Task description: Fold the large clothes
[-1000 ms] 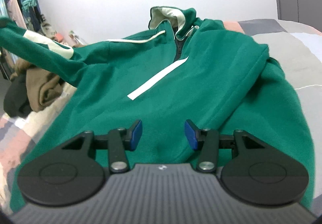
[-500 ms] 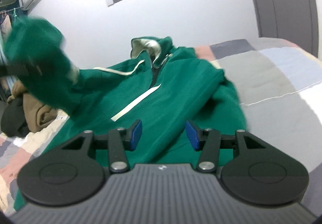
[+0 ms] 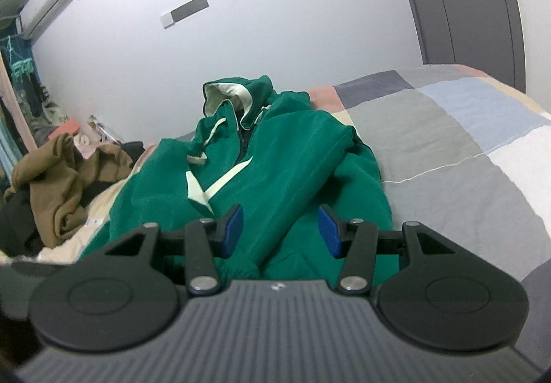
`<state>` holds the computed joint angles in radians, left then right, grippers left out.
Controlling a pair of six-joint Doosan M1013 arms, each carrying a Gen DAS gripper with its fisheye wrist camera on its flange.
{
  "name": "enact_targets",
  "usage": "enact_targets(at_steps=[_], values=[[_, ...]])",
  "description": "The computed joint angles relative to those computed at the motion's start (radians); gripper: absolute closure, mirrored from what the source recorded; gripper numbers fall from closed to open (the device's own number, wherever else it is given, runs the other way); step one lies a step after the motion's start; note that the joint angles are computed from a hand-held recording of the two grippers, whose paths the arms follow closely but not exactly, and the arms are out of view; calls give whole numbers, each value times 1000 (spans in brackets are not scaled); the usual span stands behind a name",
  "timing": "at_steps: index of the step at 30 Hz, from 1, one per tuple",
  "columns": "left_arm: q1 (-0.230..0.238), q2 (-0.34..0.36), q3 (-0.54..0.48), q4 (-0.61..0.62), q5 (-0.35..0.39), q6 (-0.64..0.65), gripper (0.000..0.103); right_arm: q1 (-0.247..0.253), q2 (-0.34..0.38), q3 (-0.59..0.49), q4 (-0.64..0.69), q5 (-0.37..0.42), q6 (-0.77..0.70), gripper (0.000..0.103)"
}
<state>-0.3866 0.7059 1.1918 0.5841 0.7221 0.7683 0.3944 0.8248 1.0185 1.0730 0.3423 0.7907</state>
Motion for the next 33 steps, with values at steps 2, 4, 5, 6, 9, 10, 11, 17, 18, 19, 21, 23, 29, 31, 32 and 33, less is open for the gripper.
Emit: enact_targets(at_steps=[2, 4, 5, 6, 9, 10, 11, 17, 18, 19, 21, 23, 29, 31, 32, 33], values=[[5, -25, 28, -103, -38, 54, 18, 0, 4, -8, -8, 17, 25, 51], [18, -64, 71, -228, -84, 125, 16, -1, 6, -16, -20, 43, 51, 49], [20, -83, 97, -267, -109, 135, 16, -1, 9, -23, -30, 60, 66, 45], [24, -100, 116, -305, -129, 147, 15, 0, 12, -29, -35, 74, 78, 39], [42, -146, 169, -404, -188, 170, 14, 4, 23, -56, -94, 118, 140, 39], [50, -161, 190, -396, -224, 145, 13, 4, 28, -66, -115, 138, 166, 39], [60, -170, 207, -357, -258, 86, 13, 5, 32, -74, -134, 153, 194, 39], [112, -137, 209, 26, -283, -348, 14, 22, 58, -123, -272, 191, 323, 39], [118, -126, 201, 80, -264, -389, 14, 25, 61, -128, -289, 192, 331, 39], [131, -106, 185, 112, -249, -410, 14, 28, 63, -129, -302, 190, 331, 39], [153, -99, 198, 169, -291, -505, 14, 34, 69, -138, -319, 188, 317, 39], [179, -92, 213, 229, -362, -629, 14, 38, 77, -146, -308, 190, 287, 39], [226, -51, 197, 341, -486, -863, 33, 51, 107, -183, -304, 180, 225, 39], [238, -32, 182, 313, -510, -869, 52, 57, 123, -202, -337, 175, 236, 39], [243, -26, 176, 288, -512, -863, 71, 59, 131, -214, -358, 178, 250, 39], [248, -23, 172, 281, -519, -869, 79, 61, 139, -225, -382, 178, 269, 39]])
